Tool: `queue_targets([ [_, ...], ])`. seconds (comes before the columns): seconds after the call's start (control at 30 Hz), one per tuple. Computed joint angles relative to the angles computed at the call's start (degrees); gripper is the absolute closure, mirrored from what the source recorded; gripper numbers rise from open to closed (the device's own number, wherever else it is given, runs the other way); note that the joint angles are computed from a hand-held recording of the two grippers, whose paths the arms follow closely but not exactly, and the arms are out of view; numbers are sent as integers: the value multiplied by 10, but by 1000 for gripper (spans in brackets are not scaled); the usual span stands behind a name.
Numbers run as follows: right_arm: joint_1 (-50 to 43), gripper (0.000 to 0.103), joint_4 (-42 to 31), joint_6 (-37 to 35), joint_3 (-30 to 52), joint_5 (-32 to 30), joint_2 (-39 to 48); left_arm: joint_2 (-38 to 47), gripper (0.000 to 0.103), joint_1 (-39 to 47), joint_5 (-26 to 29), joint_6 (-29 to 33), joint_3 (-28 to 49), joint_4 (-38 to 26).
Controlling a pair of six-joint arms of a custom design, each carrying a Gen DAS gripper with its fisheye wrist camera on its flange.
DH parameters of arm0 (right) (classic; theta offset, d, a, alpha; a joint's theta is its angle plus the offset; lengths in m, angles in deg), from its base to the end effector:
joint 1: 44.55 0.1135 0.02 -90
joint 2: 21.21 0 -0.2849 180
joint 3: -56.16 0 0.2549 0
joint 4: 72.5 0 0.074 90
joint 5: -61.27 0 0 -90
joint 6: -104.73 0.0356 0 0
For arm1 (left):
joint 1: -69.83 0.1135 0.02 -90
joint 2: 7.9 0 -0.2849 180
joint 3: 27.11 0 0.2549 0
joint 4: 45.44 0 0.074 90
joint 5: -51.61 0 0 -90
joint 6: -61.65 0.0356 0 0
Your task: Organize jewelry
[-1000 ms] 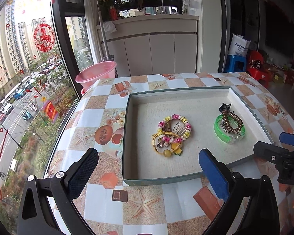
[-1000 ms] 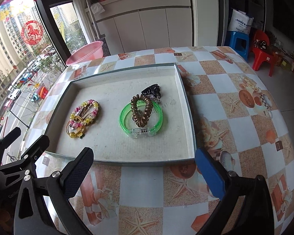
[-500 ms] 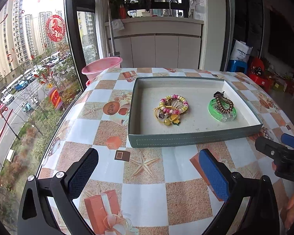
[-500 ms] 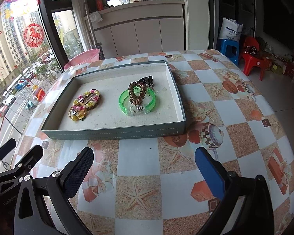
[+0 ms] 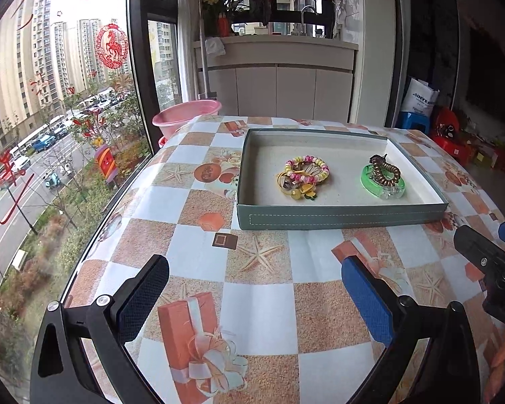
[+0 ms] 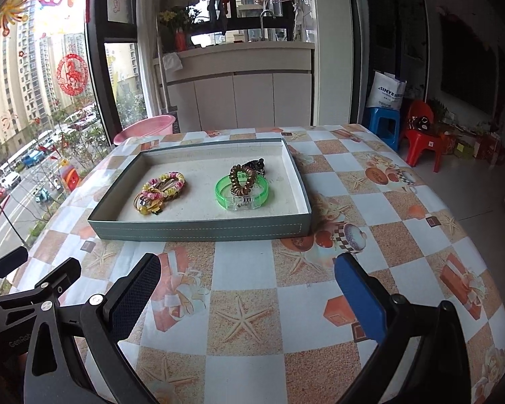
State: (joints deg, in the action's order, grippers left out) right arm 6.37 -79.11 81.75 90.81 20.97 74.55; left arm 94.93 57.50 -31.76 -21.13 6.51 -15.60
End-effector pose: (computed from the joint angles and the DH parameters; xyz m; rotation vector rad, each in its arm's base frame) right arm 0.1525 0.1448 0.0840 0.5085 2.1577 -0.1545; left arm 0.2514 -0.0592 0.0836 0.4443 2.2145 -0.1783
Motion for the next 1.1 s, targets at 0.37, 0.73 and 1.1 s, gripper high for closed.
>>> queue_targets([
  [0.37,23,0,-40,18,12,19,-11,-27,0,-5,-1,3,-22,16],
  [0.73,26,0,-42,22,12,20,-13,-36,0,-4,3,2,-26,8],
  [1.1,27,0,-41,23,11,20,-14,-42,0,-4,3,0,-29,5],
])
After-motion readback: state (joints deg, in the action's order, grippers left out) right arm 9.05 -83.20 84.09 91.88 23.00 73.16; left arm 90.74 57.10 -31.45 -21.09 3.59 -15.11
